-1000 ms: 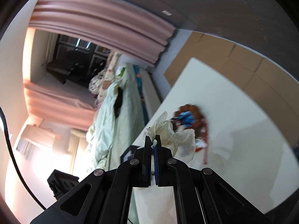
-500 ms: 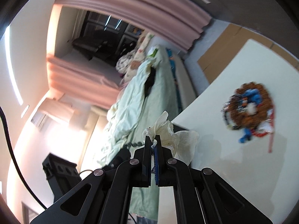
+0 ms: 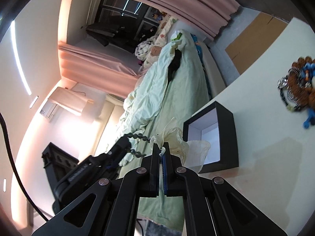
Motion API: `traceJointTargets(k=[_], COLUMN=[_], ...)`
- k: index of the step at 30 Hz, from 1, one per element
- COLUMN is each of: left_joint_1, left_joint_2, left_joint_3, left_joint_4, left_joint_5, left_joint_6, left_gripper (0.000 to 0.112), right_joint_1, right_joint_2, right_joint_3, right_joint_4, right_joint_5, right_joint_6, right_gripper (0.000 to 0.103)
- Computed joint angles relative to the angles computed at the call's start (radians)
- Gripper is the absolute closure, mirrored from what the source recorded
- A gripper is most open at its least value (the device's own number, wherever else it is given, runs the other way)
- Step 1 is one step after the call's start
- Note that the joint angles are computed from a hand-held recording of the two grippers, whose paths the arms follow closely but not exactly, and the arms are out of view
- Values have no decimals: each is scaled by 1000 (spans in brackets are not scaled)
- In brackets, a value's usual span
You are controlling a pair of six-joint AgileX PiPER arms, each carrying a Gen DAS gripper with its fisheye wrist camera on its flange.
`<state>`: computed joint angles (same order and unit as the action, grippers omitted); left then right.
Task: Organize jewelry
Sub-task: 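Drop the white cloth into the black box with the right gripper while the left lowers the bracelet in, then grasp the brown seed-bead bracelet from the heap with the right gripper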
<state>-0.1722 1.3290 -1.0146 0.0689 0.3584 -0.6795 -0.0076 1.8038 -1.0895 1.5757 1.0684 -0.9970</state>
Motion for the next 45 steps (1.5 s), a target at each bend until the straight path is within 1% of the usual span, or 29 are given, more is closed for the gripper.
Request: traceJointTargets(k=[4, 6, 7, 8, 9, 10, 11, 14, 16, 18, 19, 22, 24, 26, 27, 30, 32, 33, 34, 35, 36, 37, 39, 43, 45], left_joint_1=[25, 37, 43, 46, 47, 44, 45, 26, 0, -20, -24, -18, 1, 16, 16, -1, -5, -8, -11, -17, -26, -30, -44, -96, -123], left_joint_2=[18, 24, 31, 42, 52, 65, 75, 104, 124, 148, 164, 209, 243, 273, 280, 291, 289, 291, 289, 289, 289, 282, 276, 281, 286], left_joint_3=[-6, 1, 1, -2, -5, -10, -13, -30, -43, -60, -71, -96, -111, -128, -132, -144, -143, -142, -140, -141, -141, -133, -131, -157, -168], left_joint_4=[-73, -149, -196, -236, -270, -297, -334, -338, -241, -172, -178, -274, -416, -490, -479, -386, -368, -359, -347, -327, -309, -305, -278, -173, -150], left_joint_5=[-11, -21, -25, -28, -30, -31, -30, -26, -28, -20, -11, 18, 50, 85, 92, 101, 103, 100, 97, 92, 83, 72, 59, 70, 70], left_joint_6=[68, 136, 180, 218, 249, 276, 314, 316, 229, 170, 177, 266, 386, 437, 422, 330, 315, 306, 293, 271, 248, 240, 208, 122, 107], left_gripper=[103, 103, 103, 103, 103, 103, 103, 103, 103, 103, 103, 103, 102, 101, 101, 101, 97, 89, 71, 59, 37, 27, 27, 27, 27], right_joint_1=[46, 57, 59, 61, 55, 47, 36, -11, -39, -61, -72, -104, -122, -141, -153, -178, -198, -208, -225, -235, -256, -277, -305, -354, -378], right_joint_2=[38, 52, 62, 70, 73, 75, 70, 69, 55, 38, 32, 27, 18, 5, 0, 2, -4, -7, -10, -12, -15, -20, -26, -52, -52], right_joint_3=[-9, -9, -21, -31, -34, -30, -16, -7, 1, 3, 2, -8, -14, -18, -12, -28, -29, -30, -31, -32, -30, -30, -37, -53, -63], right_joint_4=[51, 59, 38, 13, -7, -13, -1, 7, 1, -23, -34, -59, -81, -105, -110, -120, -127, -131, -135, -136, -140, -147, -168, -256, -284], right_joint_5=[-49, -72, -86, -101, -106, -115, -121, -90, -89, -99, -97, -73, -69, -69, -64, -48, -39, -34, -24, -19, -10, -5, -12, -51, -49], right_joint_6=[3, 26, 58, 93, 120, 145, 148, 156, 166, 179, 186, 204, 218, 225, 220, 227, 227, 228, 230, 230, 230, 231, 241, 279, 290], right_gripper=[98, 97, 87, 75, 40, 20, 19, 19, 19, 19, 19, 19, 19, 19, 19, 19, 19, 19, 19, 19, 19, 19, 19, 19, 19])
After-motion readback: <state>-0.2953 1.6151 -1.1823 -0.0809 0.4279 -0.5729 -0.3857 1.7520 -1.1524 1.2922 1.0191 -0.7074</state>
